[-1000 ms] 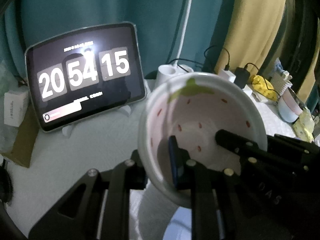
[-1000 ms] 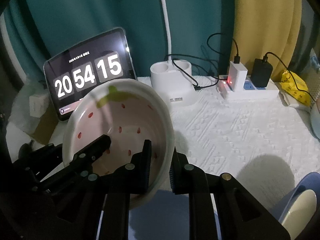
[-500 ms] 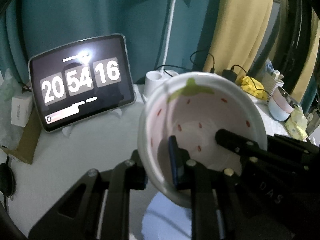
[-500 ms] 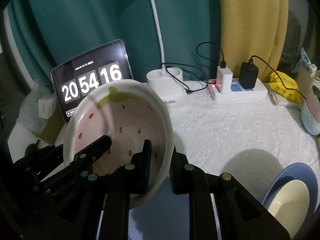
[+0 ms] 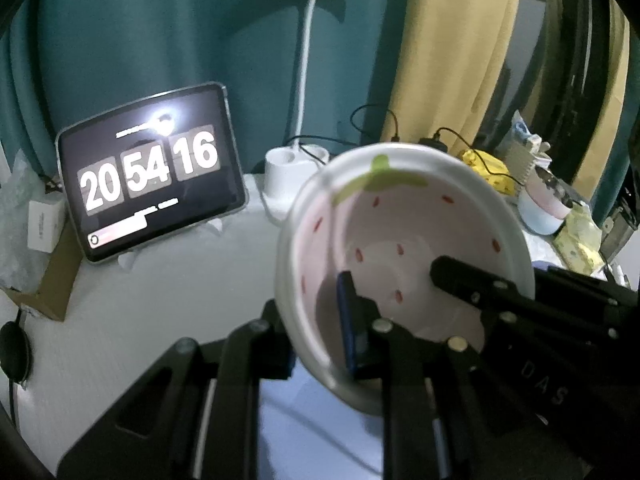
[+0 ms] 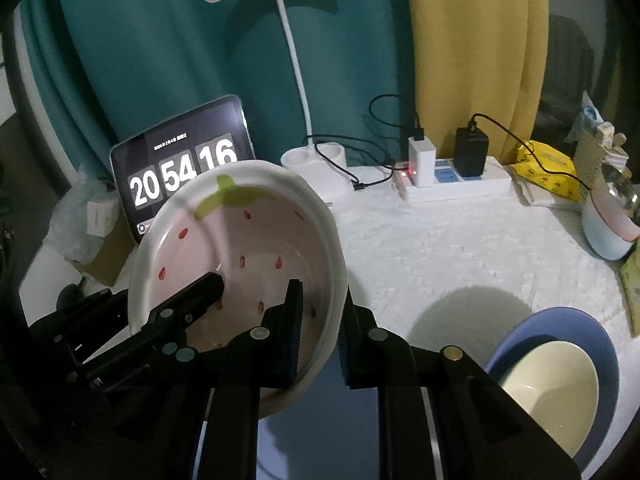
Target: Organize plates and bowls
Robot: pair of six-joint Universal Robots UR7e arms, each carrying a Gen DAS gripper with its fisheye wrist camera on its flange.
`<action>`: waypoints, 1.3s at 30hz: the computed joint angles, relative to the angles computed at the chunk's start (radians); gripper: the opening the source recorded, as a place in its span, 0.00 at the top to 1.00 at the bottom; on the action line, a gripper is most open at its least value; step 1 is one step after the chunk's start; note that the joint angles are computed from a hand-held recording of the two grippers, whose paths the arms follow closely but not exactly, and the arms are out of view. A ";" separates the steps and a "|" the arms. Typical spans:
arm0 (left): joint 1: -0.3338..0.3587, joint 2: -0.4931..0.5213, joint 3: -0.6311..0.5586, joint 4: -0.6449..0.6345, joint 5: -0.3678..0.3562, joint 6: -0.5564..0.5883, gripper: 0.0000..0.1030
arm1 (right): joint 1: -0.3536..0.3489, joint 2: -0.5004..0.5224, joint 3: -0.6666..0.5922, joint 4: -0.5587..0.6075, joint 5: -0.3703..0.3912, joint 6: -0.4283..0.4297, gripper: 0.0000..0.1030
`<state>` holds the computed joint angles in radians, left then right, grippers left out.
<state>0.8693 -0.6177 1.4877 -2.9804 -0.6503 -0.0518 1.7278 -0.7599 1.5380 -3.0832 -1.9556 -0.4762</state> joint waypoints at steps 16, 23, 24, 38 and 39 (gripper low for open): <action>-0.056 0.073 -0.057 0.028 -0.002 -0.001 0.83 | -0.048 -0.113 0.086 -0.030 0.037 -0.004 0.84; -0.073 0.108 -0.092 0.060 -0.007 -0.010 0.83 | -0.073 -0.151 0.112 -0.036 0.051 -0.002 0.84; -0.075 0.113 -0.098 0.066 -0.011 -0.012 0.83 | -0.077 -0.156 0.115 -0.036 0.053 -0.001 0.84; -0.095 0.178 -0.163 0.133 -0.067 -0.031 0.82 | -0.138 -0.234 0.176 -0.058 0.072 0.006 0.84; -0.097 0.183 -0.167 0.135 -0.071 -0.031 0.82 | -0.141 -0.239 0.179 -0.060 0.072 0.005 0.84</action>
